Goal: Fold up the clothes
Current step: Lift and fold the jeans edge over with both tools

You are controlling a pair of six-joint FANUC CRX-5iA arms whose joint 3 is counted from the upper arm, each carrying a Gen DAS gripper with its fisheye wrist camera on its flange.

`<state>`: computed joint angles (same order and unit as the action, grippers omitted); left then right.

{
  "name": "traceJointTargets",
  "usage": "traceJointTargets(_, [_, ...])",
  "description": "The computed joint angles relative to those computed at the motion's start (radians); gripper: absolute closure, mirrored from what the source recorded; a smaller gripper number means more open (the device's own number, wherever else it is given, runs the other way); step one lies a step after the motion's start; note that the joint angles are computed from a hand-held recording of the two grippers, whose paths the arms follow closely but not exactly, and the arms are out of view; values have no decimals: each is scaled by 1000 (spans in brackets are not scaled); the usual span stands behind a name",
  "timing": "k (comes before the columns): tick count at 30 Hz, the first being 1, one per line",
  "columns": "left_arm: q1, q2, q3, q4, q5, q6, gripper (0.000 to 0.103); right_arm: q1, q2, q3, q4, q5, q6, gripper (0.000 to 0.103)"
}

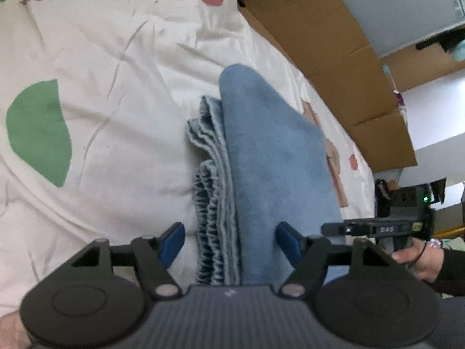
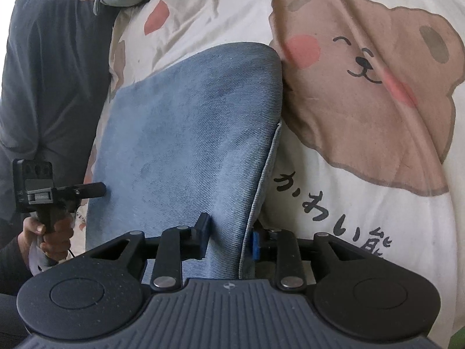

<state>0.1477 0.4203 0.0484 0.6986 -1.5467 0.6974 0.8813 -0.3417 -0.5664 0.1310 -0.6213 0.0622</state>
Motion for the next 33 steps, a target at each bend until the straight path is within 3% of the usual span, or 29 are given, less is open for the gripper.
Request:
traceJointTargets(4, [1, 36, 3, 18, -44, 43, 30, -5, 0, -11, -2, 21, -11, 71])
traceJointTargets(15, [-16, 81, 3, 59, -61, 33, 24, -8, -8, -60, 1, 128, -23, 60])
traceJointTargets(17, [-17, 81, 2, 61, -60, 32, 28, -4, -24, -99, 33, 182, -99, 58])
traceJointTargets(19, [-16, 88, 7, 72, -78, 37, 44, 2, -47, -141, 71, 230, -181, 58])
traceJointTargets(22, [-11, 94, 13, 82, -93, 41, 48, 6, -81, -171, 86, 261, -211, 68])
traceJointTargets(26, [-14, 107, 31, 74, -105, 51, 44, 9, -112, -189, 93, 275, -213, 71])
traceJointTargets(28, [-20, 119, 46, 65, -116, 67, 37, 14, -110, -196, 104, 273, -235, 67])
traceJointTargets(33, [-35, 145, 63, 62, -141, 115, 36, -2, -81, -185, 51, 306, -207, 57])
